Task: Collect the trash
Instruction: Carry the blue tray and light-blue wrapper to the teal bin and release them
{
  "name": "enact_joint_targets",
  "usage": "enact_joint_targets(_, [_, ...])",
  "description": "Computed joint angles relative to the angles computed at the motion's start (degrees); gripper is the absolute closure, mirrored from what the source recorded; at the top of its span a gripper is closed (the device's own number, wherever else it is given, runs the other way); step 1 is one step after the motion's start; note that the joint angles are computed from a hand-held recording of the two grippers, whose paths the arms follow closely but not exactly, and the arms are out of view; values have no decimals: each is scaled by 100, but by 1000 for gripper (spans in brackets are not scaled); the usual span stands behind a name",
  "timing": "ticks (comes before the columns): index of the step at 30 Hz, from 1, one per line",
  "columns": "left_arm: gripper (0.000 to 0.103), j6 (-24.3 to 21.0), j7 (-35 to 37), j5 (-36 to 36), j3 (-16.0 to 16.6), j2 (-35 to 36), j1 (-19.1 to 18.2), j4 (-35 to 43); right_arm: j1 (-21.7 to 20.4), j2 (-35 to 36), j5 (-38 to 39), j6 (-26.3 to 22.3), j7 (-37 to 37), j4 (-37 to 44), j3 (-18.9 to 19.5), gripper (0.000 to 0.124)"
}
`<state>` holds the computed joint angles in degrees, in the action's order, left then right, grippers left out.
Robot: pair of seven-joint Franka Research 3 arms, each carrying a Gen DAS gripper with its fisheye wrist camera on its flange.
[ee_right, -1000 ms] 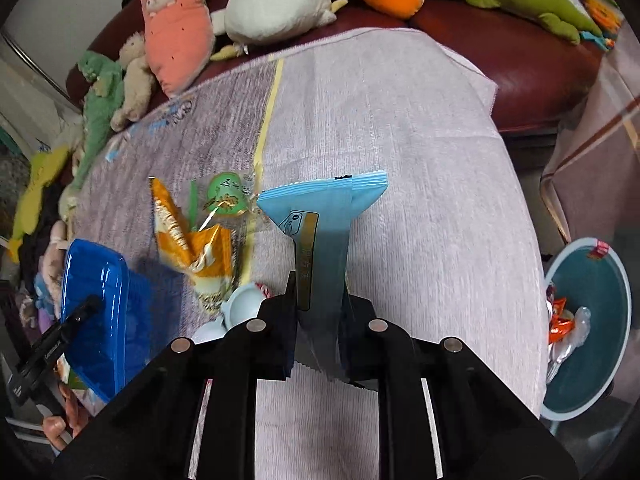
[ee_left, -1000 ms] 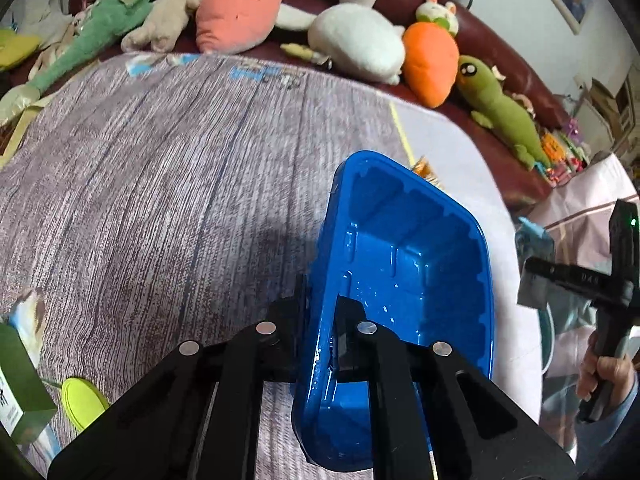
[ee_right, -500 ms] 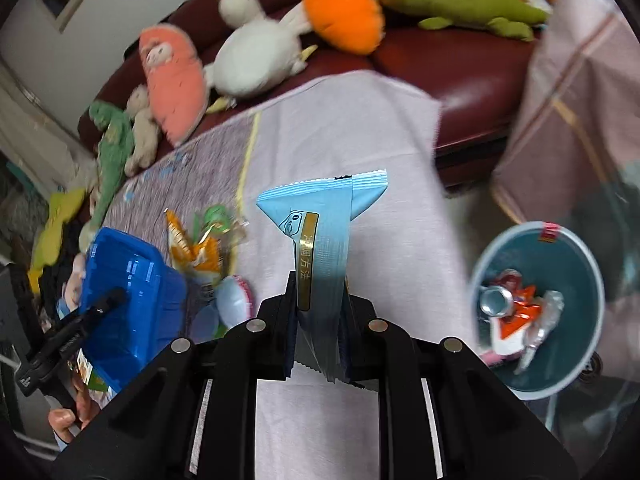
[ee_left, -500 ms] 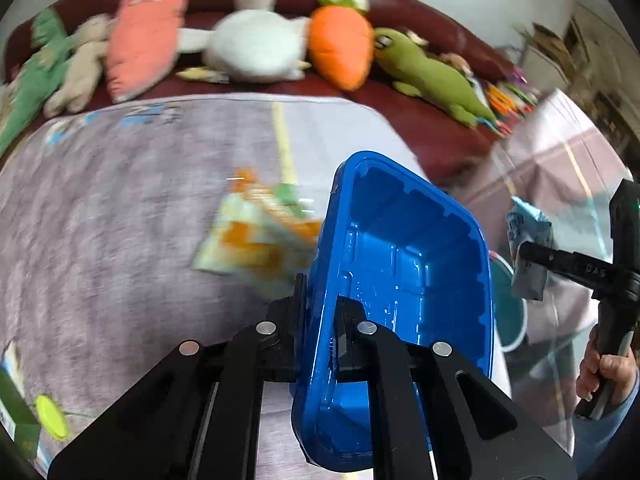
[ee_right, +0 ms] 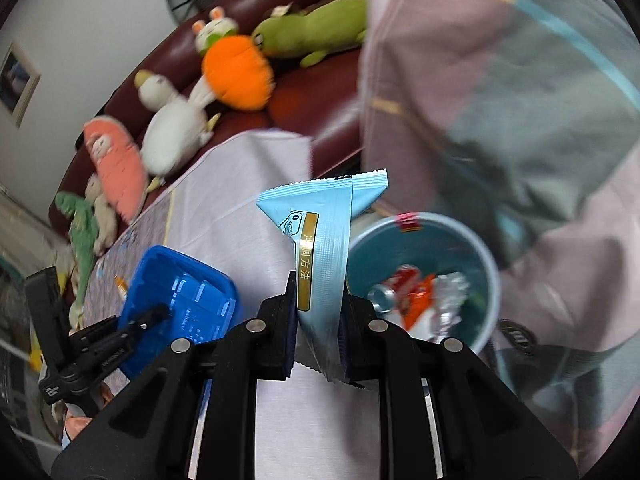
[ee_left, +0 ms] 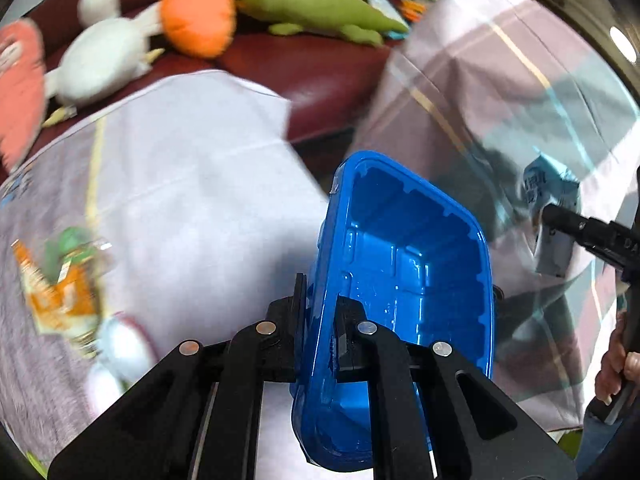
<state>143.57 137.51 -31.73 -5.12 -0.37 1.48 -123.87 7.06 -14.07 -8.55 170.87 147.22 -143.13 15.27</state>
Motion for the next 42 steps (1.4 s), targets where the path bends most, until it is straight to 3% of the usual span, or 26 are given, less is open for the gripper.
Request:
enact_joint_targets(9, [93, 235, -522, 512, -418, 401, -444, 75, 1, -328, 711, 262, -606, -614, -346, 107])
enact_joint_targets(19, [91, 118, -693, 508, -738, 986, -440, 565, -95, -146, 1237, 327, -1137, -616, -420, 107])
enact_joint_targets(20, [86, 20, -674, 446, -768, 1054, -413, 646, -124, -142, 1230, 305, -1137, -606, -401, 107])
enact_joint_targets(22, [64, -90, -656, 359, -825, 1195, -381, 784, -192, -115, 1186, 242, -1113, -559, -356, 107])
enact_joint_targets(23, [42, -21, -643, 340, -850, 1218, -375, 777, -229, -126, 1143, 217, -1060, -557, -311, 107])
enact_joint_targets(24, [30, 154, -574, 273, -885, 1200, -363, 703, -259, -96, 1098, 185, -1028, -519, -289, 107])
enact_joint_targets(26, [25, 296, -497, 222, -917, 1173, -338, 626, -250, -34, 1049, 143, -1015, -458, -308, 107])
enact_joint_targets(33, [14, 146, -386, 253, -852, 1087, -219, 523, -6, 301, 979, 4, -1084, -159, -488, 107])
enact_joint_targets(42, [11, -118, -146, -65, -654, 888, -32, 356, 338, 781, 768, -298, -1018, 347, -653, 106])
